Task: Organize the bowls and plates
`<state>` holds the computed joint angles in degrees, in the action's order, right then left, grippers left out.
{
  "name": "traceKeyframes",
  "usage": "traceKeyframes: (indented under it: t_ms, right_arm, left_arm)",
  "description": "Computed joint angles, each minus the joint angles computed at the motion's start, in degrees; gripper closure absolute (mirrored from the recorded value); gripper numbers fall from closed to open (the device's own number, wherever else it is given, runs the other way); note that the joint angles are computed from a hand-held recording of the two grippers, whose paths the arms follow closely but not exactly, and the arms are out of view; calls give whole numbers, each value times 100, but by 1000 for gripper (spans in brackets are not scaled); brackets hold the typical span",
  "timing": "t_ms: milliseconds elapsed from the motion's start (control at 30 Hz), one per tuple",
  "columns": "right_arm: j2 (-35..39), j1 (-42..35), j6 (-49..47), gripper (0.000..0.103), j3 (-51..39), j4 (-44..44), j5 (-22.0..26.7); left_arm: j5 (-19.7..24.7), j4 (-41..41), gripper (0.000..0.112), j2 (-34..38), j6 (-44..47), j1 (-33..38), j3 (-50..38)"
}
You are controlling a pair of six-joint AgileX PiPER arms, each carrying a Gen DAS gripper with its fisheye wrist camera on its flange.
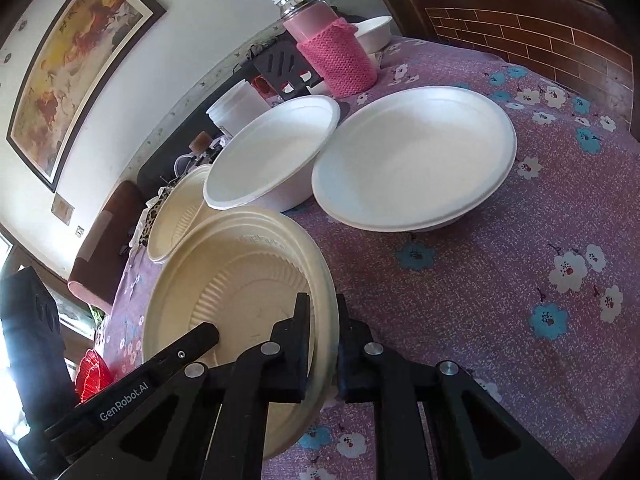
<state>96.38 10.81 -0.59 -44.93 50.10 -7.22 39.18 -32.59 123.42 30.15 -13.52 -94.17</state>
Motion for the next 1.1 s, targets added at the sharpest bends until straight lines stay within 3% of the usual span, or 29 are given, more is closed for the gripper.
traceKeyframes:
  t_ms: [200, 267, 433, 1100]
  right_arm:
    - [-96, 571, -2621, 92, -271, 2693, -235]
    - [-61, 854, -2966, 92, -368, 3054, -453]
    - [213, 1243, -1768, 92, -495, 1928, -674]
    - [473, 2131, -3113, 92, -943, 3484, -1203]
  left_arm:
    - [-37, -97, 100, -413, 245, 391, 472]
    - [-119, -153, 100, -554, 359, 549, 647]
    - [-243, -258, 100, -723, 554, 862, 968]
    - [-162, -769, 99, -1081, 1286, 1551, 1585]
